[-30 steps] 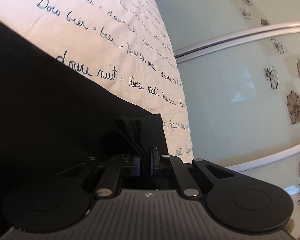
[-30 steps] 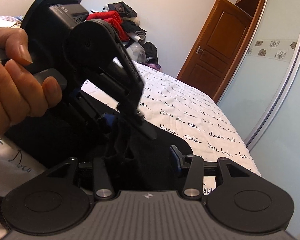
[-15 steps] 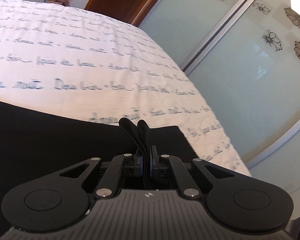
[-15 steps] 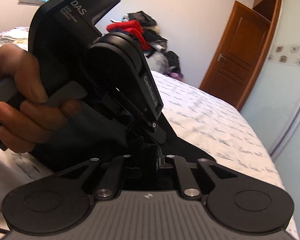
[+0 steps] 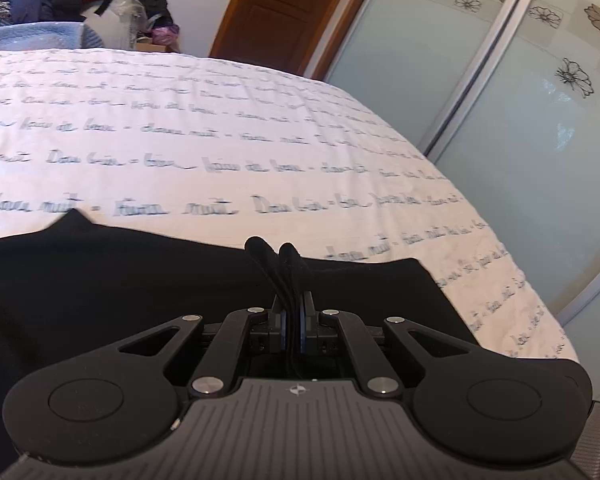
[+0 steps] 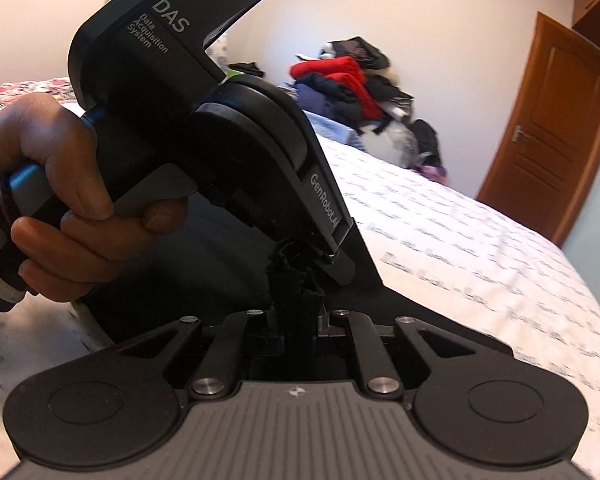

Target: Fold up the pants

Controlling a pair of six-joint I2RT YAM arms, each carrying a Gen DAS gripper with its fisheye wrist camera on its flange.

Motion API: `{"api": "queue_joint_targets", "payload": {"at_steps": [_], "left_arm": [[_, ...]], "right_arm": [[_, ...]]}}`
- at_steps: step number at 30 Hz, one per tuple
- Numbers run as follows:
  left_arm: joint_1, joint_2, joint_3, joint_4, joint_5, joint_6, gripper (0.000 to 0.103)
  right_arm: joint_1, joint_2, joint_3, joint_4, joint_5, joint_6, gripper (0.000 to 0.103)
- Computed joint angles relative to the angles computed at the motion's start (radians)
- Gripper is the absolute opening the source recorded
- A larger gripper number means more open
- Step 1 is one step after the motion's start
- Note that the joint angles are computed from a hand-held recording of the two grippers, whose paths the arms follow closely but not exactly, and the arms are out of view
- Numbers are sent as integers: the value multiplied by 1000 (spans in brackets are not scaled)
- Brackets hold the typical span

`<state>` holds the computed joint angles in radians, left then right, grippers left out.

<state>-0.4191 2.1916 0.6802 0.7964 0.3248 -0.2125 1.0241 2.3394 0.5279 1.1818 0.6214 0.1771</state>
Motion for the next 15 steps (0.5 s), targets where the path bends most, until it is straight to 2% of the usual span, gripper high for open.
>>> {"api": "queue_joint_targets", "payload": {"at_steps": [8,9,15], "left_arm": [[77,1,-46,38,14,57,9],[83,2,-49,43,14,65,9],[103,22,-30,25,10,75,10]], "right_arm": [[-15,3,21,0,-77,-17,11],[-54,-2,23,4,-116,-42,11],[-99,-15,24,-10,-186,-57,11]]}}
